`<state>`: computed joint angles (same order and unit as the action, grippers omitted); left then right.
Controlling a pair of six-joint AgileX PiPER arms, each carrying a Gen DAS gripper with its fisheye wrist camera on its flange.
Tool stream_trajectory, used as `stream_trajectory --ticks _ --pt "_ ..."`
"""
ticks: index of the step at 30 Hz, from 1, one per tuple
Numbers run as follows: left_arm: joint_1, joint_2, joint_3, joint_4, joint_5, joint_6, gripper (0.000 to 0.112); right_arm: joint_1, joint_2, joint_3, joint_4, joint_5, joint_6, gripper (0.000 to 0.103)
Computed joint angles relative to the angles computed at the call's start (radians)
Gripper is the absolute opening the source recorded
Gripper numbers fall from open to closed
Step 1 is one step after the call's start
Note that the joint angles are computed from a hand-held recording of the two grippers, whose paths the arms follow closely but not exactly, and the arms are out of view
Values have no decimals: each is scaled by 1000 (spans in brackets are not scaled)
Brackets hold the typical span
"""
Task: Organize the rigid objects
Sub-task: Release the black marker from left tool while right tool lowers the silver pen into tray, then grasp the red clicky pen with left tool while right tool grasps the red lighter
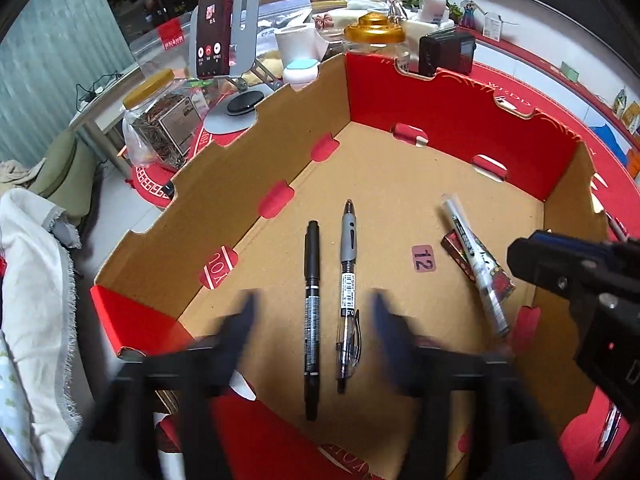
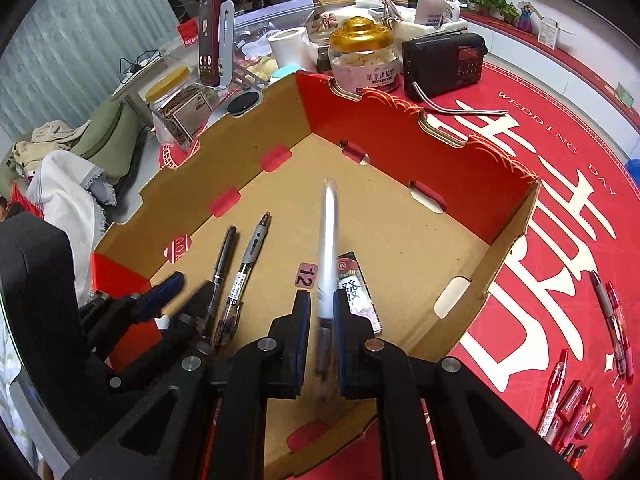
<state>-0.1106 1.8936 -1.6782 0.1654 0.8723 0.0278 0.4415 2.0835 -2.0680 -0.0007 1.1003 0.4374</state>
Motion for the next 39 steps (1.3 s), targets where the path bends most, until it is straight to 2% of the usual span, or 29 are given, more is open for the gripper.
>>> stream_trajectory --ticks 1,2,3,5,8,12,14,18,21,25,27,30,33,36,39 --pt "-1 -14 18 8 -16 -5 84 5 -5 0 -17 2 0 33" --pt "1 -23 28 3 -26 3 84 10 -21 15 -35 -10 6 73" --pt "9 -26 34 -23 -35 19 84 18 -48 49 -69 -41 27 88" --pt "15 -27 36 -39 -39 20 84 37 -120 131 -159 -104 82 88" --pt "31 -74 89 -116 -98 55 84 17 -210 213 -129 -141 78 88" --pt "24 -187 213 -289 -143 165 86 -22 -402 467 -103 -214 110 88" --pt "-13 -259 283 -346 -144 189 87 -54 -522 636 -99 -248 152 88" --pt "-146 -376 401 -363 -130 169 95 -157 -766 941 -66 -283 242 88" --pt "-286 -405 451 -299 -149 70 102 -283 -957 1125 7 -257 230 88" --pt "-491 -312 454 -31 -204 -225 102 -437 -1123 1243 101 -187 132 88" --pt "-515 -226 414 16 -207 -280 102 -525 -1189 1285 159 -150 46 88" --pt "-562 -130 332 109 -170 -397 102 -659 -1261 1332 244 -96 -92 88" --pt "-565 -48 243 100 -131 -403 102 -814 -1303 1364 343 -43 -245 88" --pt "-578 1 189 152 -95 -442 102 -937 -1314 1384 417 -2 -378 88" --pt "-578 14 179 179 -92 -466 102 -1022 -1320 1389 465 30 -471 88"
